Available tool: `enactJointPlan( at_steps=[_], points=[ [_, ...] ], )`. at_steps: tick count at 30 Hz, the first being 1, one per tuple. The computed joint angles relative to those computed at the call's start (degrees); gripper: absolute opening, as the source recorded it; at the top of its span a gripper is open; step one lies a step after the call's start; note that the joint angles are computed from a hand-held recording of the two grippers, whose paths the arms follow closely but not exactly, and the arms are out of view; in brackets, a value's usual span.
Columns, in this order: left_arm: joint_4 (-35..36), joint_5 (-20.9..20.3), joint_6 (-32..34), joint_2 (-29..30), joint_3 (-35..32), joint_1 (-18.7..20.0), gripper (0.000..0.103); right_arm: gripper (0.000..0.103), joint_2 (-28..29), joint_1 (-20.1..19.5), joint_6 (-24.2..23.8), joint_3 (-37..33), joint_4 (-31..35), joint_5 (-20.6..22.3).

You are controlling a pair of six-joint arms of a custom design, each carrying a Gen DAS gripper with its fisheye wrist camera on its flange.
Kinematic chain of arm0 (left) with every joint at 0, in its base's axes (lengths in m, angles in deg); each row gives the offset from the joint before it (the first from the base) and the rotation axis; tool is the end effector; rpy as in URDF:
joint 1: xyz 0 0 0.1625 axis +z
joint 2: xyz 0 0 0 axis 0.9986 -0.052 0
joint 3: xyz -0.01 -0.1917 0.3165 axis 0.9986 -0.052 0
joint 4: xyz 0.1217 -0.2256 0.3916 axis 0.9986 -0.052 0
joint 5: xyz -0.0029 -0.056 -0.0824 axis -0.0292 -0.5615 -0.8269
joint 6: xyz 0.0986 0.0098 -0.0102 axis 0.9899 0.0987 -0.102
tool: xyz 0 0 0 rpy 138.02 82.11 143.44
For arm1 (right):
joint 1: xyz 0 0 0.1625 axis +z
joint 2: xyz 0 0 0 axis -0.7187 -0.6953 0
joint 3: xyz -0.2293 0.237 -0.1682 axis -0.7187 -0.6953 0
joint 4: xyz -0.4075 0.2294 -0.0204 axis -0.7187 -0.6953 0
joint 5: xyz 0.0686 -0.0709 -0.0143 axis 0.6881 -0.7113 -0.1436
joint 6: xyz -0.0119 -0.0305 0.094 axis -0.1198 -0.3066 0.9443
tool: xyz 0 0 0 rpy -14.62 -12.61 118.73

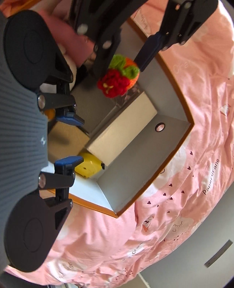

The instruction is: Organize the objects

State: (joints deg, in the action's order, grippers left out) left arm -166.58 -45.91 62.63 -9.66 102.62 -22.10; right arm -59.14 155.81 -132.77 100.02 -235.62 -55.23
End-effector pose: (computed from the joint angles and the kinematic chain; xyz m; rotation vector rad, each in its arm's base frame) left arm -0.0990 -0.6561 0.2195 0.6904 2.4608 -0.4878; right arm 0.3268 -0.6917 0.0171 1.3786 -1.9564 0.1883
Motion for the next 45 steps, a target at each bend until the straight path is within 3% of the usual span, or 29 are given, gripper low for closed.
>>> enactJointPlan(
  at_steps=[5, 9, 15, 19, 23, 30, 36, 45],
  points=[
    [0.43, 5.17, 1.25, 0.14, 1.86, -1.72, 0.054, 0.044, -3.07, -0.02, 3.41, 6.04, -6.40, 3.64],
    [-0.42, 6.63, 1.22, -0.03, 2.86, -1.83, 0.054, 0.044, -2.77, 0.31, 6.88, 7.94, -12.02, 3.18],
    [-4.66, 6.51, 3.82, -1.33, 5.35, -2.22, 0.059, 0.046, -3.73, -0.03, 14.32, 10.36, -15.24, 2.80],
    [-9.62, 6.13, 5.81, -2.73, 7.68, -2.67, 0.062, 0.051, -4.73, 0.20, 15.96, 12.83, -18.90, 2.15],
    [-14.24, 5.78, 8.13, -4.92, 10.45, -3.62, 0.067, 0.061, -6.19, 0.58, 18.56, 15.40, -22.70, 2.40],
    [-21.24, 5.41, 9.34, -9.93, 15.78, -5.66, 0.075, 0.071, -9.72, 1.65, 23.42, 20.84, -29.04, 4.46],
    [-26.20, 4.17, 6.39, -14.92, 20.19, -6.97, 0.077, 0.081, -12.63, 2.37, 28.19, 26.60, -34.56, 7.32],
    [-30.29, 7.07, 1.67, -20.77, 26.05, -8.38, 0.077, 0.083, -13.80, 3.85, 30.67, 33.22, -43.25, 9.72]
  ],
)
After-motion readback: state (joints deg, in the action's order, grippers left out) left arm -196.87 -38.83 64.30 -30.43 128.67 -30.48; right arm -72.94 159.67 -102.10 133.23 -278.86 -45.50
